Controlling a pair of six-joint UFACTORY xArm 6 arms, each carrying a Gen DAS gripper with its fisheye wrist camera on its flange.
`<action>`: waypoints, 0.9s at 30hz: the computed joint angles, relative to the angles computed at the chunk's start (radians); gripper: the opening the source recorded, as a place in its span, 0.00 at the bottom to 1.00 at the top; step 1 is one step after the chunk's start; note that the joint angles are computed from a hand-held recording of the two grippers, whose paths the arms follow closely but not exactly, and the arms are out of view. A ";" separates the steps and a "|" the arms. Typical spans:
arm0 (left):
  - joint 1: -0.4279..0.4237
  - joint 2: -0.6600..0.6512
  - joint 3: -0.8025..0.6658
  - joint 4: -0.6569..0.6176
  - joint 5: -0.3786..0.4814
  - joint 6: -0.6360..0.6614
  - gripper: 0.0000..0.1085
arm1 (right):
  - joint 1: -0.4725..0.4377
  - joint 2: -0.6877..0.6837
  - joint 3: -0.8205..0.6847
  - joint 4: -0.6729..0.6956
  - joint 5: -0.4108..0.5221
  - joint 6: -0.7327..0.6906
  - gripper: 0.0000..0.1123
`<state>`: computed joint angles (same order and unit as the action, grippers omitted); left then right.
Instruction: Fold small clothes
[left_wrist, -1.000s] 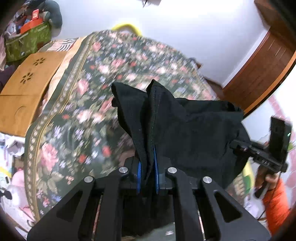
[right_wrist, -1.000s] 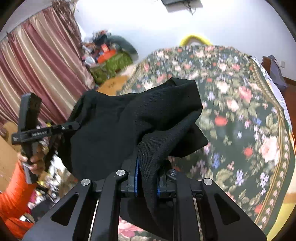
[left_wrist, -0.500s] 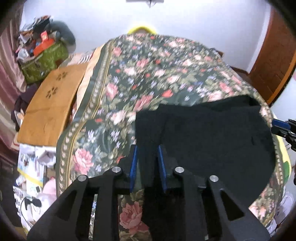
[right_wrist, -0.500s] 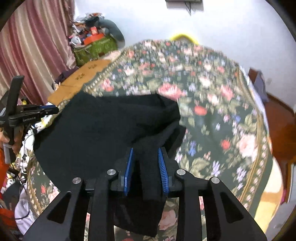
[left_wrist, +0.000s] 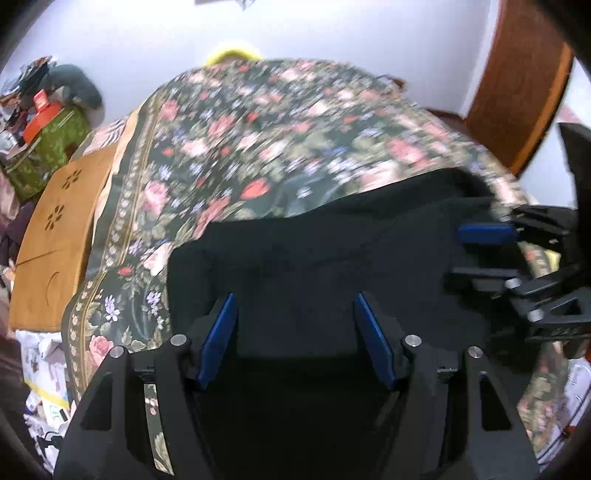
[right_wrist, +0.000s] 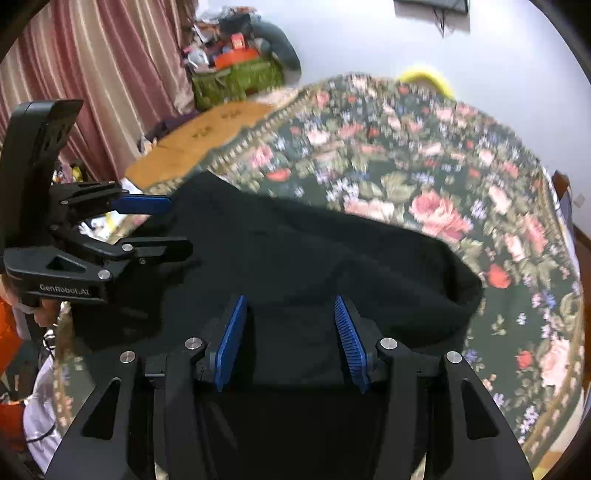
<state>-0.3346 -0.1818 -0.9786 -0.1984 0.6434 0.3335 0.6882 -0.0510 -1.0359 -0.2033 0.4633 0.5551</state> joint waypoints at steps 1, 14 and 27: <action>0.011 0.020 -0.009 0.004 -0.002 -0.012 0.60 | -0.006 -0.006 0.013 0.008 -0.014 -0.010 0.41; 0.137 -0.042 0.025 0.038 -0.040 -0.080 0.60 | -0.039 -0.173 0.117 -0.185 0.050 0.244 0.41; -0.011 -0.108 0.097 -0.021 0.021 -0.022 0.61 | 0.059 -0.067 0.072 0.017 0.013 0.083 0.51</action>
